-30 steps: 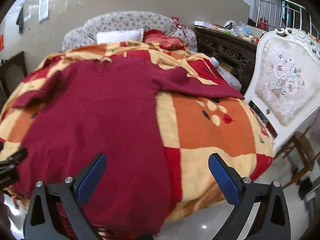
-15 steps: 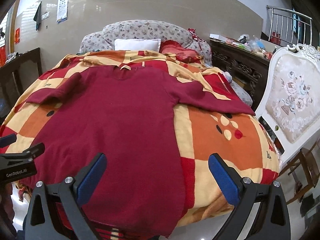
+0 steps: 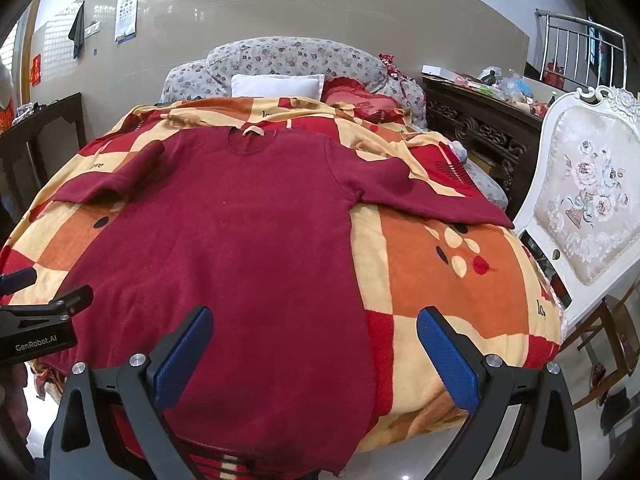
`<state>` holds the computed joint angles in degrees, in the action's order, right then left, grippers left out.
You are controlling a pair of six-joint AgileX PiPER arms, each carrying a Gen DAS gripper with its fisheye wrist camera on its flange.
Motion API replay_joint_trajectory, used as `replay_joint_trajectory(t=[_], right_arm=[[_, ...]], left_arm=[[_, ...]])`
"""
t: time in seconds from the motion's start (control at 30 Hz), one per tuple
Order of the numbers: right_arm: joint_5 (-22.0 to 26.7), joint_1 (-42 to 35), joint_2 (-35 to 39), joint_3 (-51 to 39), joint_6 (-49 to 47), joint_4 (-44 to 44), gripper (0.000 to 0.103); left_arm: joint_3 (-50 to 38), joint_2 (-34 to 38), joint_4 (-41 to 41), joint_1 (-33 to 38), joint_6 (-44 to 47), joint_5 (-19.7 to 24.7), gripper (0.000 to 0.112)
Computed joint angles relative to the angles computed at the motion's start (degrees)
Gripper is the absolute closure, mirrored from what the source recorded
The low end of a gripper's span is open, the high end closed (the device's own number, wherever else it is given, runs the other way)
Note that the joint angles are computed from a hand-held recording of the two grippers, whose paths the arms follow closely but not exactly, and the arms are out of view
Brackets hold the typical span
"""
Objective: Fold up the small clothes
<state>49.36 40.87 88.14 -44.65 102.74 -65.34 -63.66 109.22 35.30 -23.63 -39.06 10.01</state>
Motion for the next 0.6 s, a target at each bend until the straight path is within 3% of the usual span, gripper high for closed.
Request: replay_joint_trajectory(t=[0.6], right_arm=[[-3.6,-1.0,0.4,0.7,2.2,-3.0,0.0]], left_arm=[[-0.9,1.8,-5.3,0.9,5.4,-0.1,0.009]])
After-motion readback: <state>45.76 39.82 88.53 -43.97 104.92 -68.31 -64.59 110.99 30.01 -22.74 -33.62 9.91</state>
